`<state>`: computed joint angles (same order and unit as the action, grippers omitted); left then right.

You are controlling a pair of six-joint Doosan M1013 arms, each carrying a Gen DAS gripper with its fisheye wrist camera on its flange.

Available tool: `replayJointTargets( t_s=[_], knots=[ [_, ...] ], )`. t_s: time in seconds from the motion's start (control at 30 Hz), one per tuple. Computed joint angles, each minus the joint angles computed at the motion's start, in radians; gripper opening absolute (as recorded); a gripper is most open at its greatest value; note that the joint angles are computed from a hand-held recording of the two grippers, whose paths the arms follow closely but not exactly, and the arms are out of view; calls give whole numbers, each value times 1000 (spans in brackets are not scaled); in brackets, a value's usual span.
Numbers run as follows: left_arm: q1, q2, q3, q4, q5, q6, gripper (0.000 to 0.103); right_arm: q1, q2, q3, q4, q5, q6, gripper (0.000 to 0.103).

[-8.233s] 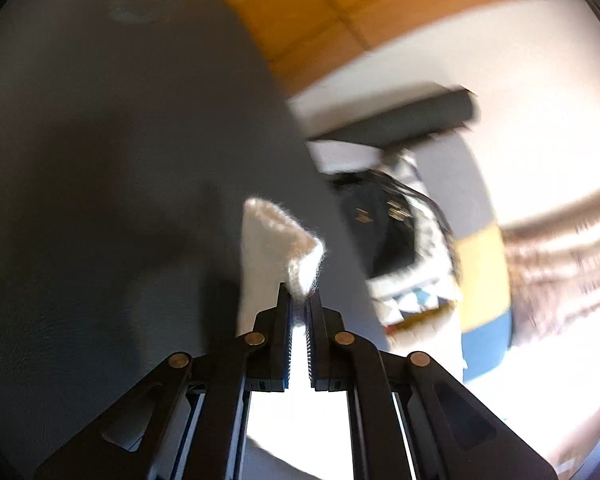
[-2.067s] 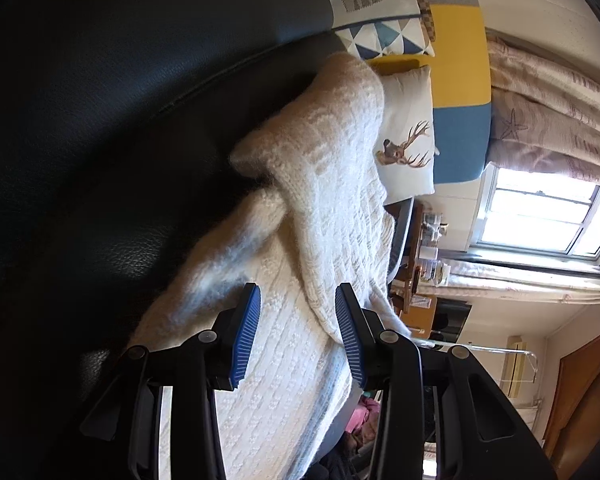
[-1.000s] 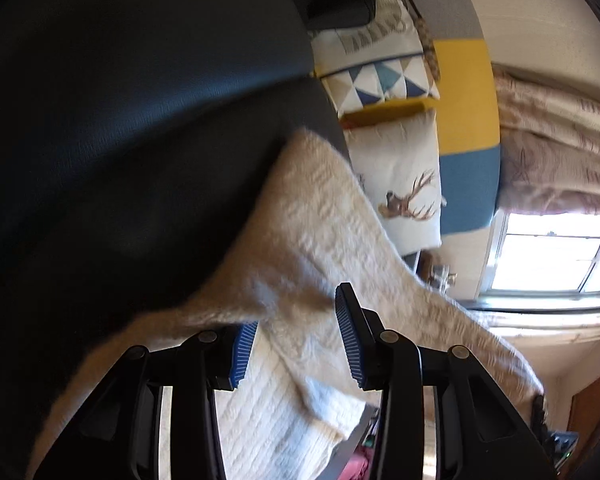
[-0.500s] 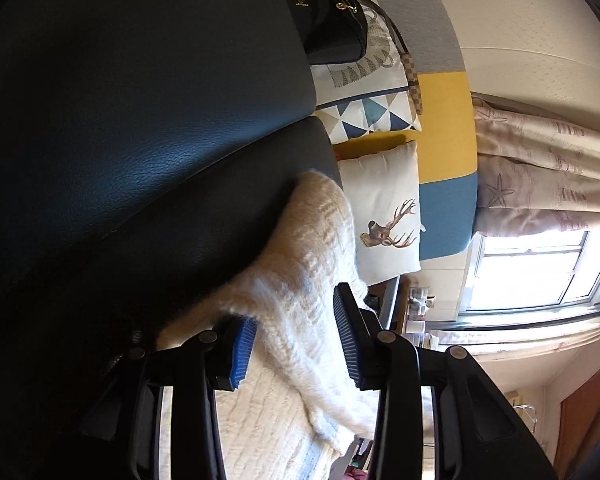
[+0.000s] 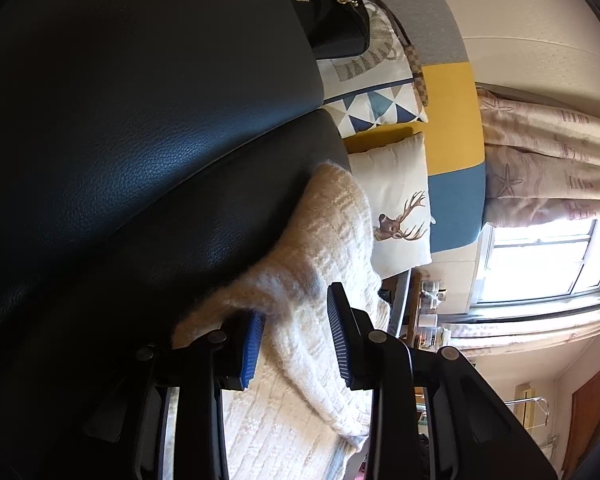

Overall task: Fold clothes
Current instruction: 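Lower the held cuff onto the sweater body with the right gripper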

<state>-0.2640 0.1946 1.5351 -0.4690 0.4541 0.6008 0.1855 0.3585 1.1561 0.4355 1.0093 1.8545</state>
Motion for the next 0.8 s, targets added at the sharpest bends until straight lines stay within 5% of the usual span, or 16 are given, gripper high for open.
replayJointTargets(
  t_s=[0.13, 0.23, 0.37, 0.57, 0.8],
  knots=[
    [3, -10, 33, -66, -61, 12, 32, -1, -19, 18, 39, -70, -79, 5],
    [4, -11, 39, -71, -61, 4, 32, -2, 5, 4, -3, -12, -26, 6],
    [6, -5, 17, -57, -14, 19, 32, -39, 21, 60, 130, 33, 5, 11],
    [-6, -4, 1, -40, 22, 13, 32, -81, -37, 205, 385, -83, -93, 19],
    [-24, 7, -35, 119, 36, -84, 32, -14, -28, 120, 7, -54, -27, 7]
  ],
)
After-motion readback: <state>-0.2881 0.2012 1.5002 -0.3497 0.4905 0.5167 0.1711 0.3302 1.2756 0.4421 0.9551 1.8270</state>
